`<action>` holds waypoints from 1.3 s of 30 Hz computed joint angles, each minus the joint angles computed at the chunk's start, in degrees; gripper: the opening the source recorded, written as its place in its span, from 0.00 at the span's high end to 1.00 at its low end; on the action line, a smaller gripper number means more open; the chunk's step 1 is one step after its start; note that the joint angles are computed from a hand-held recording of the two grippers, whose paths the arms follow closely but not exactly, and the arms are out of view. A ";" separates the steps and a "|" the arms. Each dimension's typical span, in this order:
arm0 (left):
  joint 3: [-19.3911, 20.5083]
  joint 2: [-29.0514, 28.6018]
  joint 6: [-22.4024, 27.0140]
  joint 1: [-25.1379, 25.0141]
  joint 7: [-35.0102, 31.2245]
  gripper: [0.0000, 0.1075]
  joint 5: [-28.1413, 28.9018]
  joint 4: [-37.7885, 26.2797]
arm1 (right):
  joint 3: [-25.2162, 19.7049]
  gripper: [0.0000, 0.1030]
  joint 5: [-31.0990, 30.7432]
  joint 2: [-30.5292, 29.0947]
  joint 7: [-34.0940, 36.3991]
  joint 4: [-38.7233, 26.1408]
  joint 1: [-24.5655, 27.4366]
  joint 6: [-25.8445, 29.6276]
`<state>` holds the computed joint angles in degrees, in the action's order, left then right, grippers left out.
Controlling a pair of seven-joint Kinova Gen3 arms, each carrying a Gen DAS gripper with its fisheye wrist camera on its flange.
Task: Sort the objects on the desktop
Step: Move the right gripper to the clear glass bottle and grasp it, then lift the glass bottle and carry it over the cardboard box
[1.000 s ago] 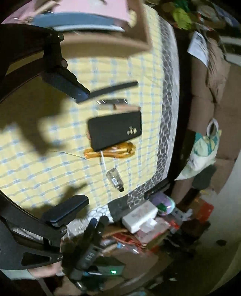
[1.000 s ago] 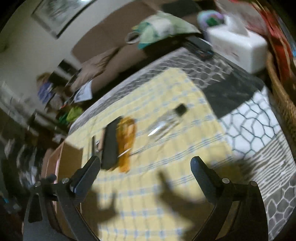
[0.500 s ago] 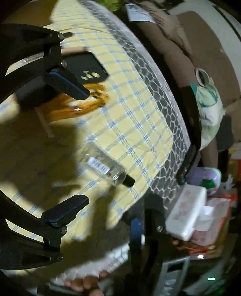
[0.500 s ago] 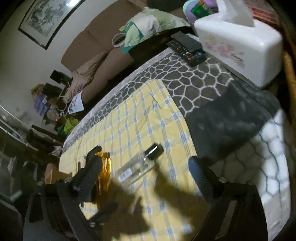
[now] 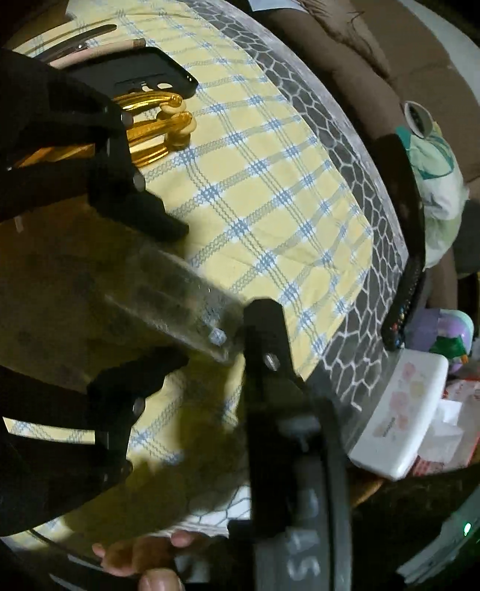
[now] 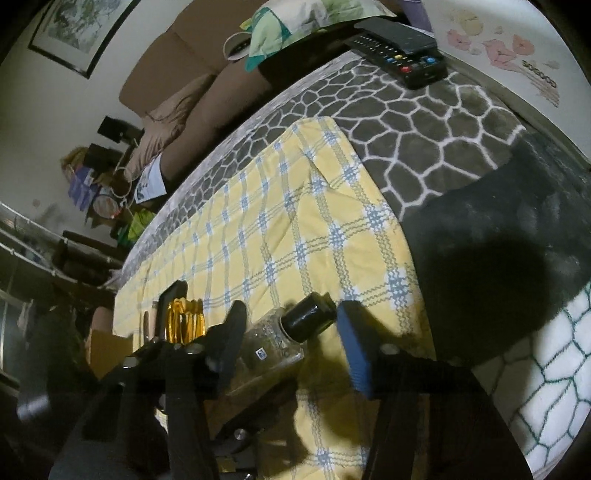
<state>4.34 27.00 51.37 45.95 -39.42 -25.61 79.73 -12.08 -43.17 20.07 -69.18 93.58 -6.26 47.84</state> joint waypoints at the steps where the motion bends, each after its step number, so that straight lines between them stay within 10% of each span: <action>1: 0.16 -0.13 -0.42 -0.02 0.18 0.59 0.20 0.10 | -0.10 0.59 0.11 0.08 0.16 -0.06 -0.14 0.09; 8: -3.94 -2.37 -4.79 2.31 0.66 0.67 5.25 3.10 | -1.29 0.72 -4.16 0.31 2.68 1.92 0.88 0.81; 20: 13.13 -19.27 -17.28 -11.48 20.46 0.68 -1.56 19.36 | 0.41 0.84 -15.90 -8.12 10.70 3.94 2.44 10.01; 24: 7.16 -29.88 -21.02 -5.49 28.44 0.68 -0.73 26.40 | 1.58 0.84 -16.64 -12.95 7.85 2.65 -1.04 14.15; 28: 2.07 -40.50 -15.50 4.52 37.76 0.68 -4.27 30.08 | 1.35 0.81 -17.49 -17.30 4.31 1.28 -6.28 15.41; 34: 5.98 -56.41 -3.50 9.79 51.74 0.69 -9.06 35.27 | -2.82 0.72 -12.99 -19.93 -5.81 -1.80 -18.22 9.97; 39: 10.37 -69.24 5.39 13.24 63.20 0.69 -12.27 41.04 | -5.70 0.36 -5.94 -16.89 -17.46 -3.58 -30.90 -0.24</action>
<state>14.71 -42.25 56.76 59.18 23.78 -37.88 120.77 -17.78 -49.11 3.18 -86.64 89.99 -37.16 47.60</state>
